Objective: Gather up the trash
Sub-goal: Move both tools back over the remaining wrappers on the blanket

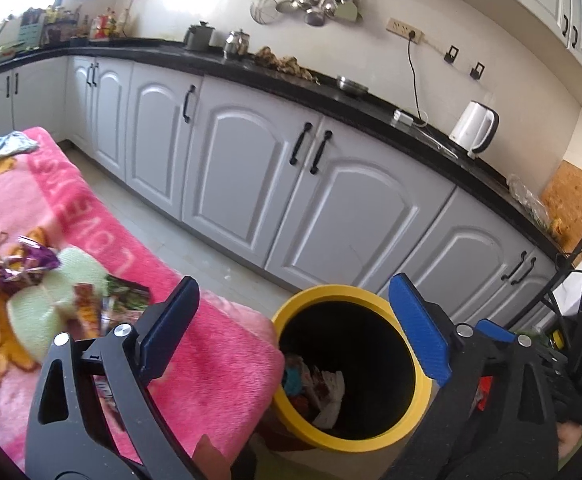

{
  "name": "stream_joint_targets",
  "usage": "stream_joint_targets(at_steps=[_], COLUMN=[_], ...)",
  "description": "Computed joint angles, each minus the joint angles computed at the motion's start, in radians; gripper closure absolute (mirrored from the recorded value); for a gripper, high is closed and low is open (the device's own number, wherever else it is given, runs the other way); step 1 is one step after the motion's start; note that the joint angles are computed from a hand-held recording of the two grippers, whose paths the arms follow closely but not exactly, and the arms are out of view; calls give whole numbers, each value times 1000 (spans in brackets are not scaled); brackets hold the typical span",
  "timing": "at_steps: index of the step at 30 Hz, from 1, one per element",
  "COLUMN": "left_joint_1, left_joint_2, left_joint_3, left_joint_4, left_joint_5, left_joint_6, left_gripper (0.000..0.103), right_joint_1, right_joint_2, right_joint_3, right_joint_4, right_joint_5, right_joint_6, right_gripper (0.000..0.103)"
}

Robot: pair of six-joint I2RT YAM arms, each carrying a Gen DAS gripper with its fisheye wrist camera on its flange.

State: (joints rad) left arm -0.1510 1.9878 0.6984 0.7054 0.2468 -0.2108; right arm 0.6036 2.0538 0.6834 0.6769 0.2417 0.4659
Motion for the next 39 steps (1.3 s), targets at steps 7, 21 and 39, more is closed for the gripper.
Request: stream_joint_targets(at_steps=[7,21,39], left_joint_1=[64,213,394], left_joint_2=[-73,-167,-225], left_joint_3=[-75,-196,-263], left_joint_4=[32,95,110], left_joint_5=[23,83,163], left_joint_6=[-5,9,32], left_gripper=[11,11,11], right_joint_1=[80,200,303], right_joint_2=[-23,-44,7], right_joint_3=[20,65,201], right_joint_4=[-13,-42,-118], right_joint_5=[79,204,228], right_joint_6=[-30,-79,-122], right_gripper=[35,24,21])
